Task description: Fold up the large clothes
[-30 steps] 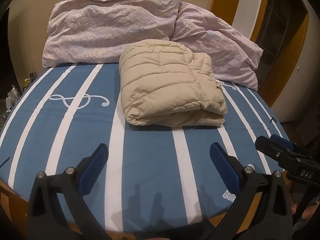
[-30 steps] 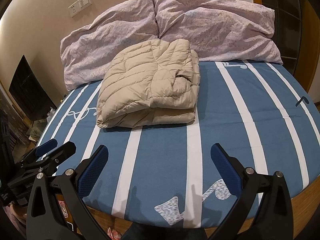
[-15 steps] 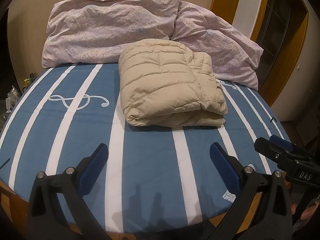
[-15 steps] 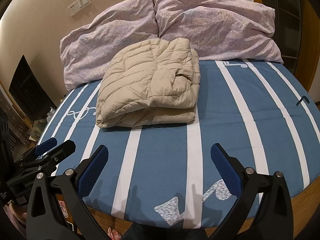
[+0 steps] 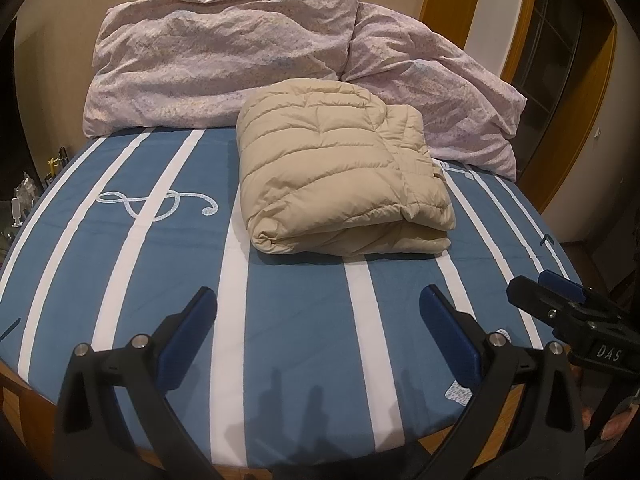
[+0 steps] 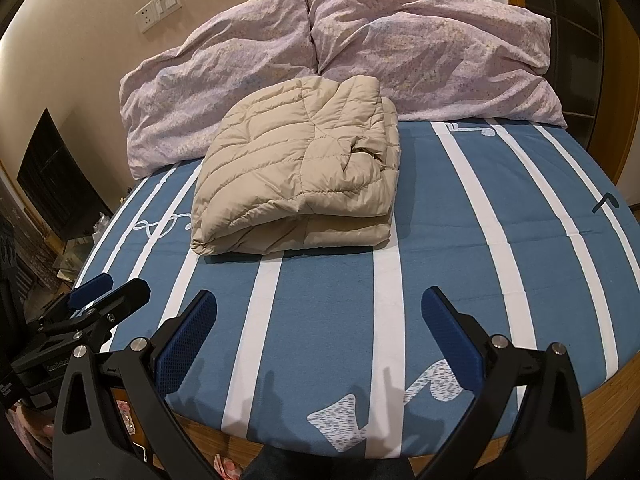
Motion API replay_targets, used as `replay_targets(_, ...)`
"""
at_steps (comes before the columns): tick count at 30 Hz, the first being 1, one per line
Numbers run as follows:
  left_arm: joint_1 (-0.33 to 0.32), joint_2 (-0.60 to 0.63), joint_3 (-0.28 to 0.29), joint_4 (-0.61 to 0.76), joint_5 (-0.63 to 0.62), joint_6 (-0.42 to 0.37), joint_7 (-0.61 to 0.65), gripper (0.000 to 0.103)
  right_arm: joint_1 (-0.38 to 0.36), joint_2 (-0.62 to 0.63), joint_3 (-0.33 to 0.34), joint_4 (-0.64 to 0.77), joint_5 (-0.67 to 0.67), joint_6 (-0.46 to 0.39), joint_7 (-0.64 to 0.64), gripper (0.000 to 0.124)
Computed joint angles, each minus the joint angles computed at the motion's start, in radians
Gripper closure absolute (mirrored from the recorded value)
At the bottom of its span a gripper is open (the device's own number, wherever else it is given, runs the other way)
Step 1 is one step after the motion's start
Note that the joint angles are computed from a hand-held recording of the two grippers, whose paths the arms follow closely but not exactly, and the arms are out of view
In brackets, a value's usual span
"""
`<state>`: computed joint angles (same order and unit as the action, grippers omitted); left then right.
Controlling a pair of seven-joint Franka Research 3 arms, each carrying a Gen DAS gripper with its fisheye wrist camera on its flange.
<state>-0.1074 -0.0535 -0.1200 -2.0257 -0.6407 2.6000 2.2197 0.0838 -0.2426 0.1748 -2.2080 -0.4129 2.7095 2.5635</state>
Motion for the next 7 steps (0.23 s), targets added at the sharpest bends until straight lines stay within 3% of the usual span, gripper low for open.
replay_targets(7, 0.005, 0.011, -0.003, 0.014, 0.013, -0.009, -0.012, 0.002, 0.002, 0.0, -0.002, 0.001, 0.004, -0.001, -0.002, 0.022)
